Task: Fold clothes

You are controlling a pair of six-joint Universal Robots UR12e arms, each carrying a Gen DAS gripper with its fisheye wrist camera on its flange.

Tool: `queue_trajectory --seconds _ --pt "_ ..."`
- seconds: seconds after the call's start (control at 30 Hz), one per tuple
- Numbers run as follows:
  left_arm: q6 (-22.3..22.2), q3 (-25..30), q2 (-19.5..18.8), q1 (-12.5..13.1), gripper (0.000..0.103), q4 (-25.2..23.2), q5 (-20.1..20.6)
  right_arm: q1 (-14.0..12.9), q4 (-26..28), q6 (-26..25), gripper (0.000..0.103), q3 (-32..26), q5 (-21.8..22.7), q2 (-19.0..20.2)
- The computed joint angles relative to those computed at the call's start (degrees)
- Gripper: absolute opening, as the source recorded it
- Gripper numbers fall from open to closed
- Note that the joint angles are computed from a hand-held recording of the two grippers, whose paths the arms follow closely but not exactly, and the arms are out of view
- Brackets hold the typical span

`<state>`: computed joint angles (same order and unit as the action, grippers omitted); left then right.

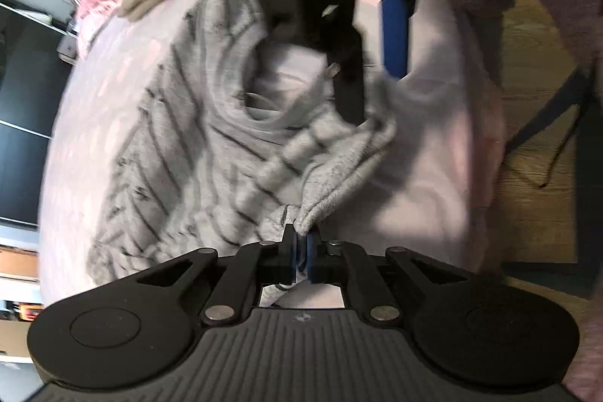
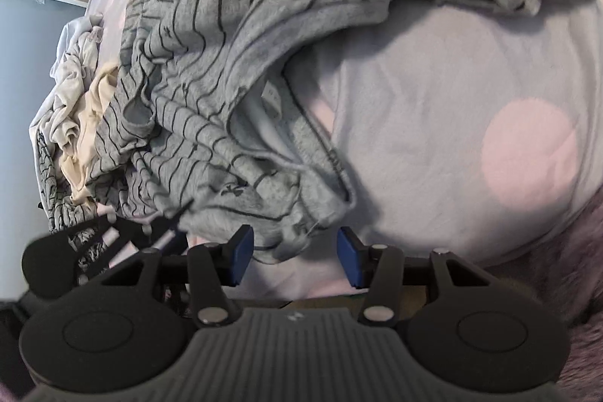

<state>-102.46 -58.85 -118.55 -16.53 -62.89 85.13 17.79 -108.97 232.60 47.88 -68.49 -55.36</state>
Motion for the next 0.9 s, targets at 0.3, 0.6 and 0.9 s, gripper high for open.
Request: queue_trajectory --seconds 0.3,0.6,0.9 --pt "-5.76 5.50 -0.60 1.05 0.002 -17.39 -7.66 -0.10 -1.81 4.15 0.006 1.86 0.44 -0.33" --pt "-8.02 6.61 -0.99 0.19 0.002 -18.70 -11.31 0.12 -1.64 0.73 0.004 -0.77 -10.26 -1.34" --pt "-11.21 5.12 -1.20 -0.68 0.002 -18.11 -7.87 -0.66 -4.89 5.72 0.035 4.56 -6.08 -3.02"
